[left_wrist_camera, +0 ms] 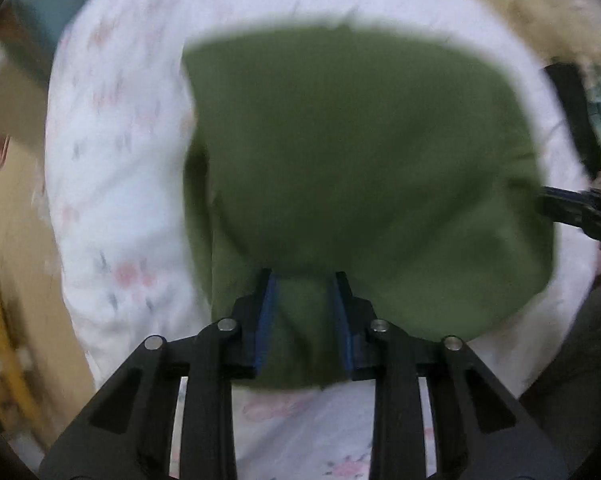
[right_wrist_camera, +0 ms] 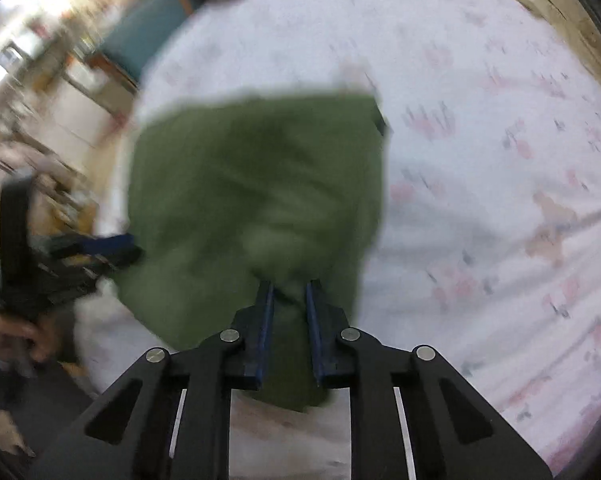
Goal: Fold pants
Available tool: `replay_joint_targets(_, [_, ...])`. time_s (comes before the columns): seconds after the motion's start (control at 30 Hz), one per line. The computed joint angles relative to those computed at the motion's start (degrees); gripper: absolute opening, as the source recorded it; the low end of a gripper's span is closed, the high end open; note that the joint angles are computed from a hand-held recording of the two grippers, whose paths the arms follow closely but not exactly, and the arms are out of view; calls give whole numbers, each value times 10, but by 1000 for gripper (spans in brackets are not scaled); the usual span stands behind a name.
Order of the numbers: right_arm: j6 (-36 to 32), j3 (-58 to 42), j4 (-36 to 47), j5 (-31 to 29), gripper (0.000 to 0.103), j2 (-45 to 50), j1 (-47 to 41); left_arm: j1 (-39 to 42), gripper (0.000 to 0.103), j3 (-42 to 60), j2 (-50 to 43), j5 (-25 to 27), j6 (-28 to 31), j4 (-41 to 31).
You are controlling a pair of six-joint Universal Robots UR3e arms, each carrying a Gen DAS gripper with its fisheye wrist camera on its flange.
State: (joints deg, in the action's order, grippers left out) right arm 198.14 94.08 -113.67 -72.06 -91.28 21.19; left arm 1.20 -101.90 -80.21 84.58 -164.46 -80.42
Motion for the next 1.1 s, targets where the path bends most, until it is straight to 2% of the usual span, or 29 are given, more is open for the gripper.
replay_joint_targets(0.07, [-3,12,55,0,16,-2,-8,20,24,-10,2,1,2,-12])
replay_joint_targets(0.17, [-3,23,90,-26,16,-16,-21,24,24,-17,24,29,13,-10])
replay_joint_targets(0.27, [-5,45,73,-37,16,-66,-43,37,24,-2,41,47,1,-36])
replay_joint_targets(0.33, [-4,61,41,-23,20,-102,-66,77,24,12,64,1,11,-56])
replay_joint_targets(0.4, [-2,77,1,7,22,-127,-98,120,24,20,86,-45,12,-39])
replay_joint_targets(0.43, [-2,85,-17,30,23,-130,-111,135,26,22,88,-65,7,-27])
replay_joint_targets(0.5, [-1,89,-46,68,28,-119,-135,164,37,47,59,-112,-16,-15])
replay_joint_targets(0.53, [6,89,-64,85,29,-106,-144,172,41,63,37,-132,-22,-12])
replay_joint_targets(0.57, [10,87,-83,110,35,-84,-158,170,41,80,3,-146,-38,1])
replay_joint_targets(0.6, [20,75,-101,120,35,-55,-162,176,41,87,-21,-167,-52,14])
replay_joint_targets(0.63, [33,67,-123,122,35,-33,-160,177,41,88,-21,-177,-58,2])
replay_joint_targets(0.67, [65,38,-159,115,35,13,-139,170,41,84,-37,-188,-73,23])
replay_joint_targets(0.7, [92,6,-185,109,36,54,-121,162,41,91,-63,-187,-86,43])
replay_joint_targets(0.8, [91,-15,-201,138,36,108,-136,141,39,88,-95,-177,-116,93])
replay_joint_targets(0.83, [87,-30,-191,138,36,121,-131,124,39,100,-114,-156,-121,103])
replay_joint_targets(0.9, [59,-77,-154,108,35,158,-106,98,38,118,-145,-108,-124,114])
replay_joint_targets(0.97, [47,-126,-119,31,35,190,-72,72,37,131,-183,-44,-144,126])
replay_joint_targets(1.03, [47,-158,-85,-21,35,215,-56,79,37,130,-208,-42,-159,129])
replay_joint_targets(1.1, [47,-157,-75,-18,35,220,-61,102,37,127,-199,-74,-167,117])
